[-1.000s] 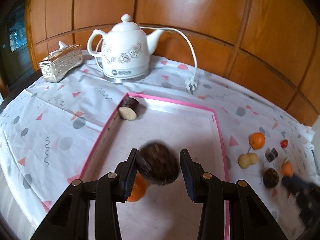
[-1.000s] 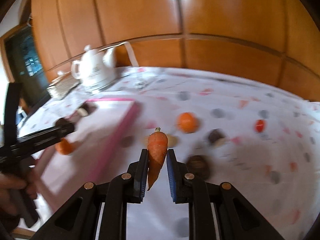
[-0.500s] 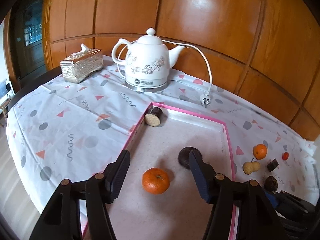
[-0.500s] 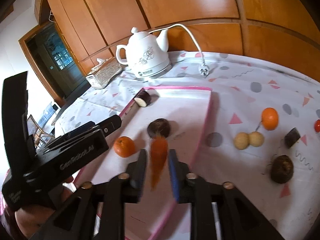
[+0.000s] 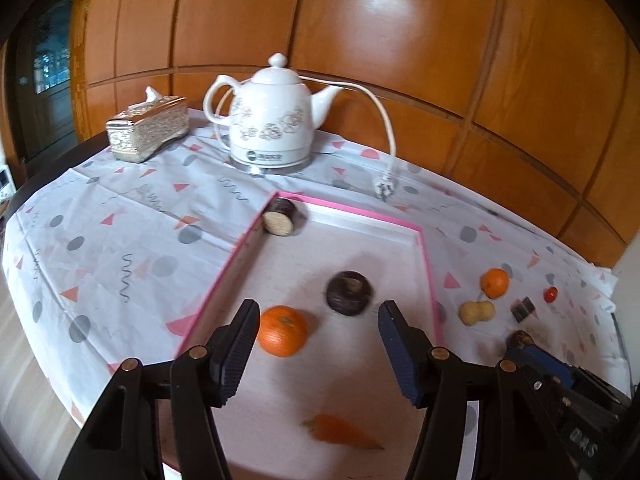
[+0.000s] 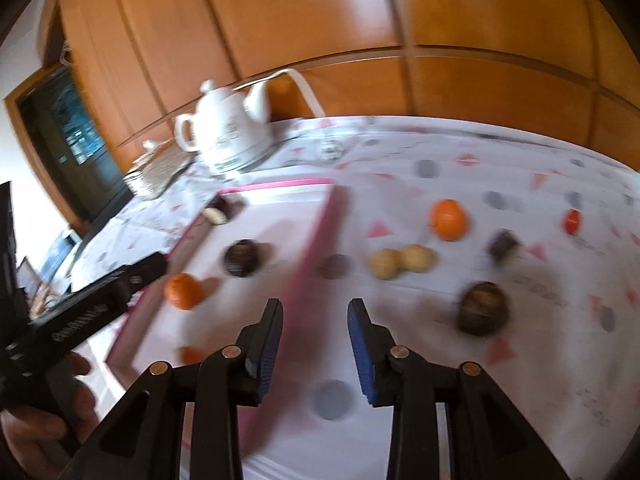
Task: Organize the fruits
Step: 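Carry the tuber and carrot into the pink tray and open both tools, then grasp the second brown tuber with the right tool while the left tool grasps a small yellow fruit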
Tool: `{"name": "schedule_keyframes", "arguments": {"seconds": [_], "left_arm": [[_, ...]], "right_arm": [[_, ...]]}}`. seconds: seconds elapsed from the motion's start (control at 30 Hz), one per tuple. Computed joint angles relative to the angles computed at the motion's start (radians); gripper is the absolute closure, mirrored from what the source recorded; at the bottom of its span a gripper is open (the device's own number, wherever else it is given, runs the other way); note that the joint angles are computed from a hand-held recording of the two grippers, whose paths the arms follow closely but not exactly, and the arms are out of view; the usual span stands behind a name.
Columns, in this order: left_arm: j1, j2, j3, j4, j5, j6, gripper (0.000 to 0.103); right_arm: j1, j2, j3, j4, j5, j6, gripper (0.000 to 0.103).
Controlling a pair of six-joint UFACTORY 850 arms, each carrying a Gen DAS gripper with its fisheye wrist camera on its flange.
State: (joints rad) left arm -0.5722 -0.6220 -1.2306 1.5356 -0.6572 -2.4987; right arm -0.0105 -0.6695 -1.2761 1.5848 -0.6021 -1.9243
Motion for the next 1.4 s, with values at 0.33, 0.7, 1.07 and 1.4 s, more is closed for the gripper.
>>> {"name": "schedule_keyframes", "arguments": {"seconds": [0.33,0.7,1.07,1.4], "left_arm": [[-0.027,-0.038,-0.069,0.011,0.039,0.083,0.041],[-0.03,-0.133,-0.225,-0.032,0.149,0.273,0.047],[-0.007,-0.283,-0.437,-0.281,0.247,0.571,0.065],[0.002,-0.32,-0.483,-0.344,0.239,0.634,0.065]], "right_arm": [[-0.077,-0.039,-0.028,0.077,0.107,-0.001,0.069],[-0.12,-0.08,-0.062,0.076,0.15,0.034,0.069],[-0.115,-0.102,-0.087,0.087,0.157,0.014,0.069],[-0.07,-0.134,-0.136,0.042,0.17,-0.033,0.056]]}}
